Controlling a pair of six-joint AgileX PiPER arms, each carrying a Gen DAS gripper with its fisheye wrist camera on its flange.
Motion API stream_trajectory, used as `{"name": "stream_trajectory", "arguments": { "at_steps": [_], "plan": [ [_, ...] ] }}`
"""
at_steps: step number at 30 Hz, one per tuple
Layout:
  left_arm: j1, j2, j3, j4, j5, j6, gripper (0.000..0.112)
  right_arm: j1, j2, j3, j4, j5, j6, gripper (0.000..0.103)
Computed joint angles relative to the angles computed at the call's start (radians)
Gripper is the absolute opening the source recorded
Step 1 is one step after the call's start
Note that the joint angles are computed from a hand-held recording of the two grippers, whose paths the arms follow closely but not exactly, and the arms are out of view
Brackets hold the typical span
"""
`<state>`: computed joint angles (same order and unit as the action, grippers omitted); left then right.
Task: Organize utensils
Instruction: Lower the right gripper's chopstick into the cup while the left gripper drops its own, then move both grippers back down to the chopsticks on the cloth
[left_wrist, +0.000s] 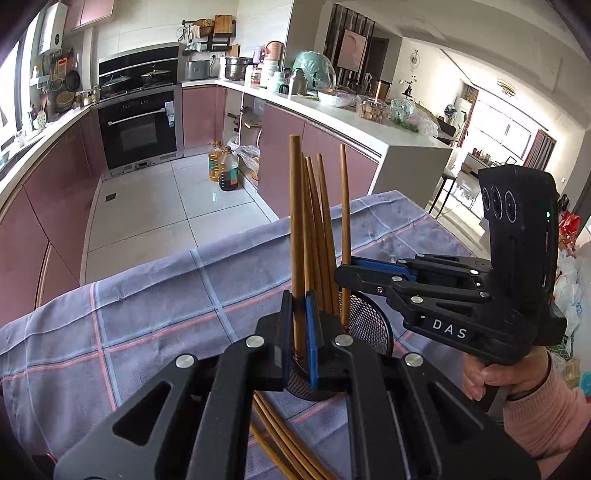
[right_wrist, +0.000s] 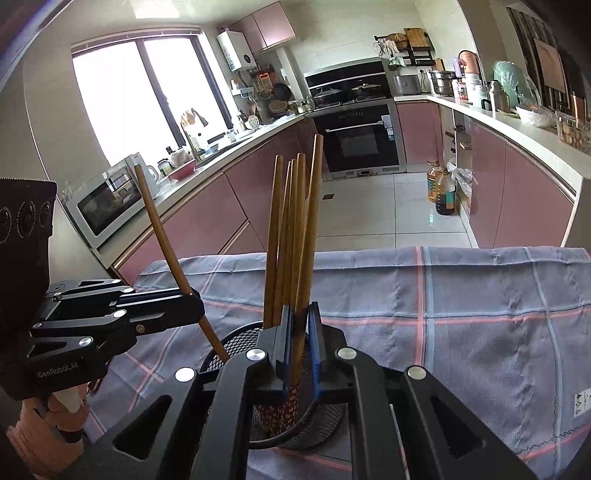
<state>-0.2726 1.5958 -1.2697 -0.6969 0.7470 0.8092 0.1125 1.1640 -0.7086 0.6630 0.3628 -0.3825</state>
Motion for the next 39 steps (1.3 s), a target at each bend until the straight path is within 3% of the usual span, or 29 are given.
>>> {"name": "stream_trajectory", "arguments": {
  "at_steps": [12,15,17,22,28,33,37,39],
  "plan": [
    [0.009,0.026,0.026,-0.059,-0.019,0.019,0.008,0.054,0.05,-0.043,-0.07,-0.039,0.043,0.011],
    [0.025,-0.003,0.075,-0.104,-0.034,0.067,0.008,0.061,0.036,-0.033,-0.15,-0.06,0.126,0.019],
    [0.047,-0.022,0.109,-0.151,-0.033,0.113,0.008,0.057,0.017,-0.018,-0.197,-0.071,0.176,0.024],
    [0.106,-0.089,0.22,-0.262,-0.045,0.232,0.014,0.041,-0.064,0.024,-0.217,-0.064,0.196,0.026],
    [0.201,-0.181,0.364,-0.356,-0.046,0.368,0.023,0.1,-0.255,0.101,-0.229,-0.018,0.203,0.03],
    [0.271,-0.242,0.476,-0.366,-0.045,0.446,0.024,0.303,-0.39,0.166,-0.516,0.005,0.514,0.034],
    [0.304,-0.258,0.553,-0.361,-0.059,0.495,0.024,0.437,-0.362,0.213,-0.67,-0.011,0.727,0.034],
    [0.314,-0.256,0.589,-0.36,-0.065,0.519,0.025,0.463,-0.312,0.238,-0.649,-0.044,0.74,0.034]
  ]
}}
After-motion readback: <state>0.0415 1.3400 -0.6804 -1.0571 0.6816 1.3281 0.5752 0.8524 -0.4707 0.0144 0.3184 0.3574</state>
